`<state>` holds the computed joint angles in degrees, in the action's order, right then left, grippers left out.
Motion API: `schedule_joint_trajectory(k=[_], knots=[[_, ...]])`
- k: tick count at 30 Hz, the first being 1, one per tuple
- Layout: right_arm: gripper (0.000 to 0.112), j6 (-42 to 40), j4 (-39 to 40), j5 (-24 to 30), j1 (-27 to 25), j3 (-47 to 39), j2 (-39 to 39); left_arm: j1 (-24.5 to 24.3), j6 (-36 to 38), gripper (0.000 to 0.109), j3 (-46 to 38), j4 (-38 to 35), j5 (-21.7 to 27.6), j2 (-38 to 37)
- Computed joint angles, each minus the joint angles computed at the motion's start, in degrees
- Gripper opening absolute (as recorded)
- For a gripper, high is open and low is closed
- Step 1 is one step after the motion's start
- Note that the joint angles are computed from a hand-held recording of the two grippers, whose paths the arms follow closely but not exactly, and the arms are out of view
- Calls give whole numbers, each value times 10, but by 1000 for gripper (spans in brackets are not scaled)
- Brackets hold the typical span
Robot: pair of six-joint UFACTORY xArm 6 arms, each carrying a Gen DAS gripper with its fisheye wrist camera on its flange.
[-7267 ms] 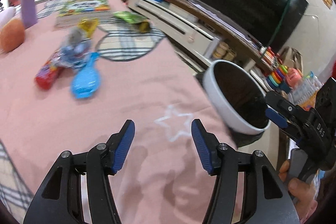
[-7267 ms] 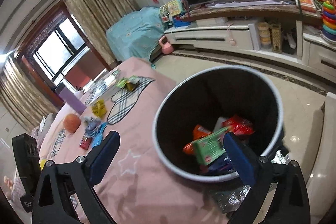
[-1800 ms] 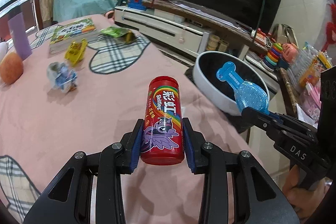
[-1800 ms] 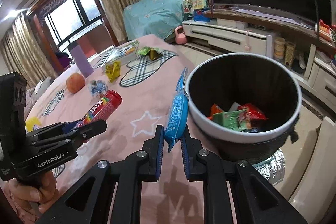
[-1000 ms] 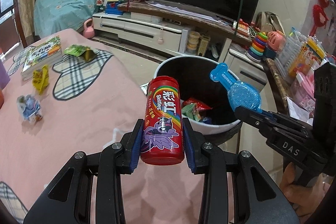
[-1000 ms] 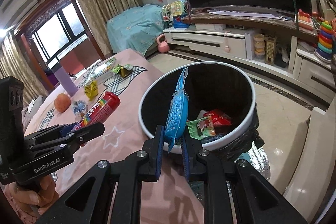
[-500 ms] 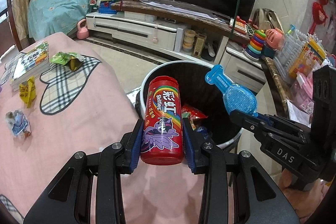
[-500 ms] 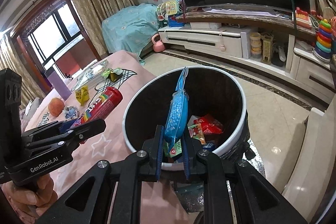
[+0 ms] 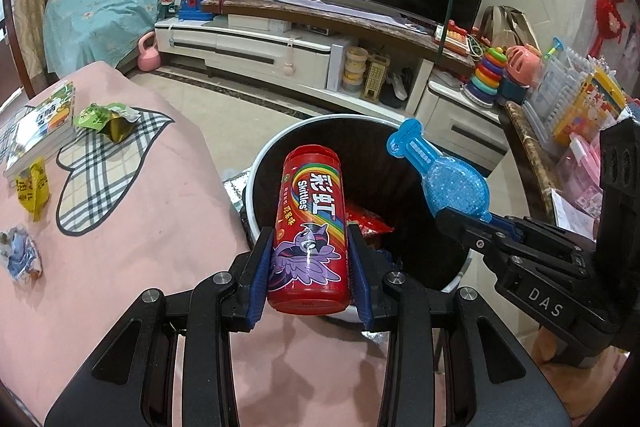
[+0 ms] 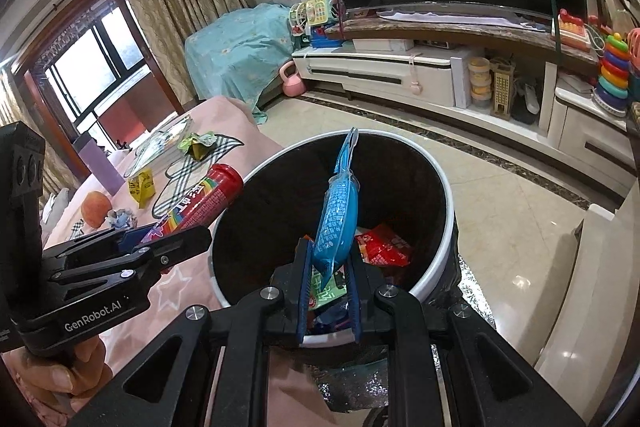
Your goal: Collect trash
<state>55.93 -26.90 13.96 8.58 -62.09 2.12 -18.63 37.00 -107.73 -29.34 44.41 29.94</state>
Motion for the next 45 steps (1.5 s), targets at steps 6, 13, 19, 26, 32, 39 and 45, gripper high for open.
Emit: schedule_joint_trajectory(k=[6,13,19,26,32,39,45], knots=[[16,-20,15,5,-1,-12,10,-3,-10,34,-16,9,6,12],[16,-52,43,7,-5,-20,19,-5,-23,35,-49,16,27,31],[26,-53,55,5,-9,-17,17,0,-25,51,-42,11,22,27],[57,-19,33,-10,-7,-8,8,22,-17,57,5,-7,4,-2],[88,13,10,-27,7,-21,16,54,-14,67,67,-26,-27,-39],[98,-8,35,-26,41,-62,46,95,-12,69,119,-46,-47,-67],[99,-37,70,-23,71,-102,80,134,-13,70,149,-60,-57,-83]])
